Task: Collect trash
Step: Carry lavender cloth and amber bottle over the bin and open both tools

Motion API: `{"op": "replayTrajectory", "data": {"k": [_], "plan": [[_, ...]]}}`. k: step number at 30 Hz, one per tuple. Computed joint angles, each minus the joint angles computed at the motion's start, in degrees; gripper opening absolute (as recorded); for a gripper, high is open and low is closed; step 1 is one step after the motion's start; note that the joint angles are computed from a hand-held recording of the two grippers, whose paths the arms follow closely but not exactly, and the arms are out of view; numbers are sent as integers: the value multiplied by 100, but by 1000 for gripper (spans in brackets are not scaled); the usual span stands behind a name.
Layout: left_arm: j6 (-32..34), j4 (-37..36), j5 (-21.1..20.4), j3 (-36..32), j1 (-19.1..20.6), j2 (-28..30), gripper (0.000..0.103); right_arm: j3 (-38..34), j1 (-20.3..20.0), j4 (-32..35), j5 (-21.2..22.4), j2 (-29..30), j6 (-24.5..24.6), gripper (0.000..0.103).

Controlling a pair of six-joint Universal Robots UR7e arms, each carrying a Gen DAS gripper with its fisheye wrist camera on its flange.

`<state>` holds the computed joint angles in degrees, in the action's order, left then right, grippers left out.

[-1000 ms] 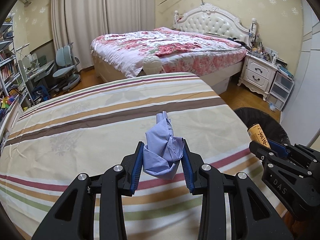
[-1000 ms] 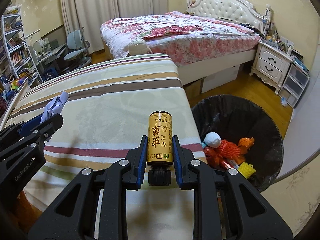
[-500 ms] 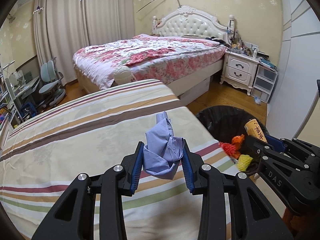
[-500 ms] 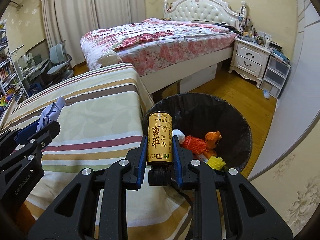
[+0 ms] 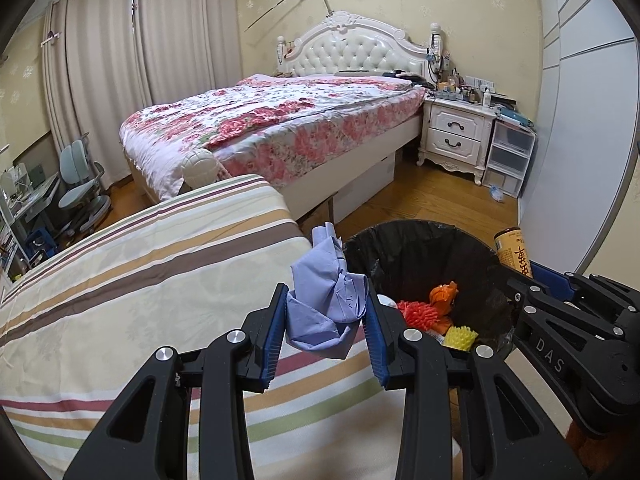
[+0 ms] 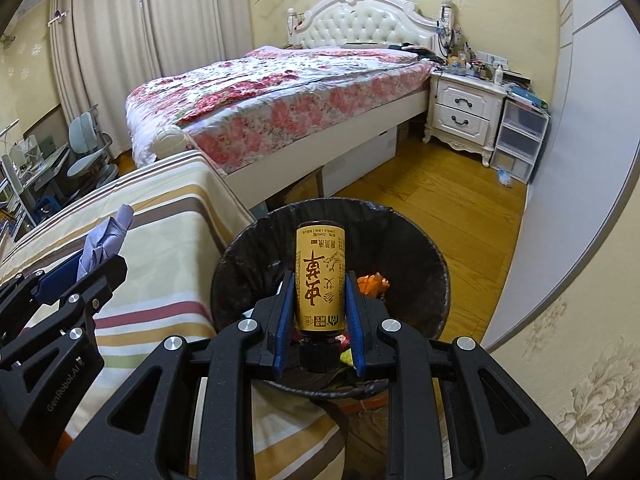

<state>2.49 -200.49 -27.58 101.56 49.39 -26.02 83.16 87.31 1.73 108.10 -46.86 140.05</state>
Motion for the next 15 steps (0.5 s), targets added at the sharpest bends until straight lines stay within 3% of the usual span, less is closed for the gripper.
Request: {"op": "replayTrajectory", "data": {"k": [15], "plan": [[51,814,-54,-1050,252,477,37,-983,-95,490,134,479,145,24]]}}
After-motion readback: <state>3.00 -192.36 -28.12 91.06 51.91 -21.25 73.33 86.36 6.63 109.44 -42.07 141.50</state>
